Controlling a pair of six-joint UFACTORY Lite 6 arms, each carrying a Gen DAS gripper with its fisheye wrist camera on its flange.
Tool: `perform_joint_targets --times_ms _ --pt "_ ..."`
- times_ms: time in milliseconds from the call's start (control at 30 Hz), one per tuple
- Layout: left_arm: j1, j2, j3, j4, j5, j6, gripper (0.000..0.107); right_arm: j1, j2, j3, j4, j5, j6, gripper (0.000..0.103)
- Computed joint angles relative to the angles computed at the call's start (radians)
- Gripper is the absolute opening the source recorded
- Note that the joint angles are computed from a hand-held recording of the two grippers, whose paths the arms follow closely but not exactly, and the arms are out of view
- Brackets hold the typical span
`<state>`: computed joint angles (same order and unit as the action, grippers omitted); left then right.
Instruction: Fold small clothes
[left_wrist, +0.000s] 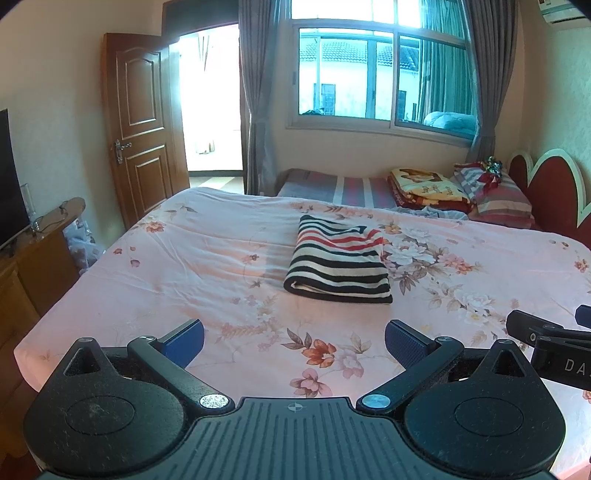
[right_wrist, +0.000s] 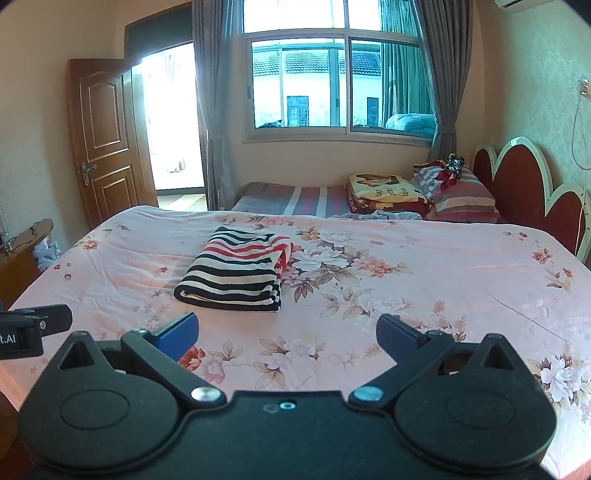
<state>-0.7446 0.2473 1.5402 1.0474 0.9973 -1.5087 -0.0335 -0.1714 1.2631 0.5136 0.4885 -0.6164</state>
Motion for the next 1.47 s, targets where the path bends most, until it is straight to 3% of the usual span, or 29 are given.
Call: perform_joint_targets --times_ms 1467 --pt "0.05 0.068 0.027 0.006 -0.078 0.061 0.103 0.062 0.066 0.02 -0.117 -0.043 0.106 0.102"
